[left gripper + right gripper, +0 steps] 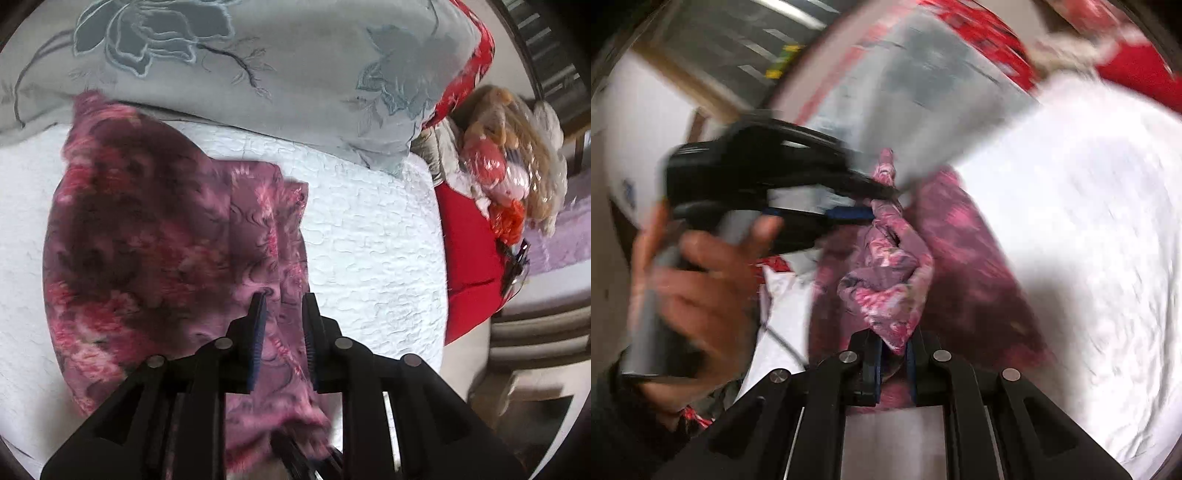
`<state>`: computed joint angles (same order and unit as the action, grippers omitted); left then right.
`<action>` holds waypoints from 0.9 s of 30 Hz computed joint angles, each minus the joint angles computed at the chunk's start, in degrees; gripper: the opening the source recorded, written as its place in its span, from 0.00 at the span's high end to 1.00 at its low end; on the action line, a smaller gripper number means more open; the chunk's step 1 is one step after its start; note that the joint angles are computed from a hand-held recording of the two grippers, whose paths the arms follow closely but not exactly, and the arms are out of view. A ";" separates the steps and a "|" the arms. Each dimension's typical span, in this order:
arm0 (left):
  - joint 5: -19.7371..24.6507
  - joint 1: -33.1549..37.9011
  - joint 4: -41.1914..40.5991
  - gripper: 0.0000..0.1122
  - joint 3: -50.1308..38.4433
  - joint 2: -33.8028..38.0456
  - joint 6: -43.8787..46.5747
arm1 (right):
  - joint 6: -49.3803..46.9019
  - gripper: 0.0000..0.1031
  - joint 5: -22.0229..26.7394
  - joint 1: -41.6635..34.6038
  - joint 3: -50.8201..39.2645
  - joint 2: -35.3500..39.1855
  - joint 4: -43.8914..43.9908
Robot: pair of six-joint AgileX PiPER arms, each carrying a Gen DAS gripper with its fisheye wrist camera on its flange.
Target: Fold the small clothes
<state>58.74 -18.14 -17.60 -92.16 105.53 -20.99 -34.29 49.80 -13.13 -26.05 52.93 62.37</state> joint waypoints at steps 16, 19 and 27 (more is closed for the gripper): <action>-8.12 22.72 -11.63 0.53 27.10 -14.22 20.33 | -1.06 0.51 3.99 3.40 -29.90 30.84 -1.62; -7.96 24.28 -13.92 0.53 28.36 -15.26 24.20 | 0.60 0.51 1.11 8.81 -34.25 38.34 -3.64; -13.63 23.25 -10.51 0.48 28.06 -16.05 22.95 | -9.16 0.96 0.34 7.33 -36.47 37.18 0.61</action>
<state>45.11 5.11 -28.11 -64.10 89.48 1.96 -43.45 50.14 -5.80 -62.52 90.11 62.98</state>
